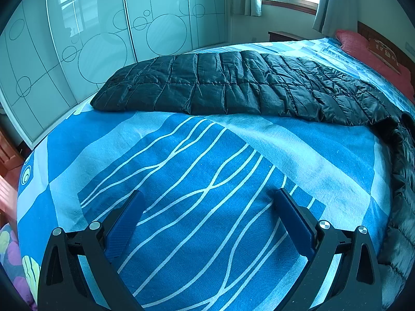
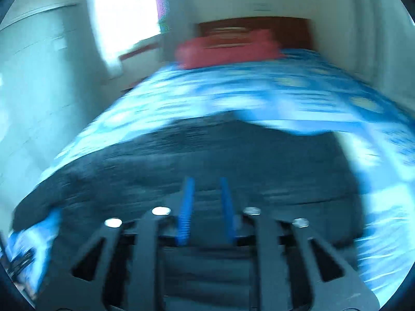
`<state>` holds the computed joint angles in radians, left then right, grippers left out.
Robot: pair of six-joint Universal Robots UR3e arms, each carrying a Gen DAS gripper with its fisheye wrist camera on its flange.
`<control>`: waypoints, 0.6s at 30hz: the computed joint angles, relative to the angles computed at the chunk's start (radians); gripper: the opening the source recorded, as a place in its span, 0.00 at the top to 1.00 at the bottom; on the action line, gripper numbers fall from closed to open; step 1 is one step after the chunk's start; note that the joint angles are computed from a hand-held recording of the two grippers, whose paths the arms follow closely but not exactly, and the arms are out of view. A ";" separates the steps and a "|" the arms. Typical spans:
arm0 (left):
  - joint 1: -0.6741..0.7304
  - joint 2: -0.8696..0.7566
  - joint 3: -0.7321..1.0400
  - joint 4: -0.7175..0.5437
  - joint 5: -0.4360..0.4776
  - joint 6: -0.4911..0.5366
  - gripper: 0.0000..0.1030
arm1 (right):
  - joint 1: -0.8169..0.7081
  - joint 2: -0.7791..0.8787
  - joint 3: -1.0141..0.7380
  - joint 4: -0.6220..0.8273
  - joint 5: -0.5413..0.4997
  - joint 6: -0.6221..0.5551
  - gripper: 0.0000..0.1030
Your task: Fold large clothes
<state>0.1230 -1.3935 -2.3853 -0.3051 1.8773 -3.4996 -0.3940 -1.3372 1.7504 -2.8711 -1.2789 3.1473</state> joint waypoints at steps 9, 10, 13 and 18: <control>-0.022 -0.024 0.018 -0.003 0.030 -0.009 0.04 | -0.212 0.185 -0.036 0.113 0.027 -0.127 0.92; -0.017 -0.024 0.017 -0.002 0.028 -0.004 0.04 | -0.222 0.184 -0.021 0.096 0.045 -0.135 0.92; -0.031 -0.037 0.027 -0.001 0.038 -0.014 0.04 | -0.234 0.141 -0.052 0.162 0.062 -0.138 0.92; -0.036 -0.039 0.030 -0.005 0.043 -0.017 0.04 | -0.228 0.191 -0.125 0.095 0.059 -0.126 0.81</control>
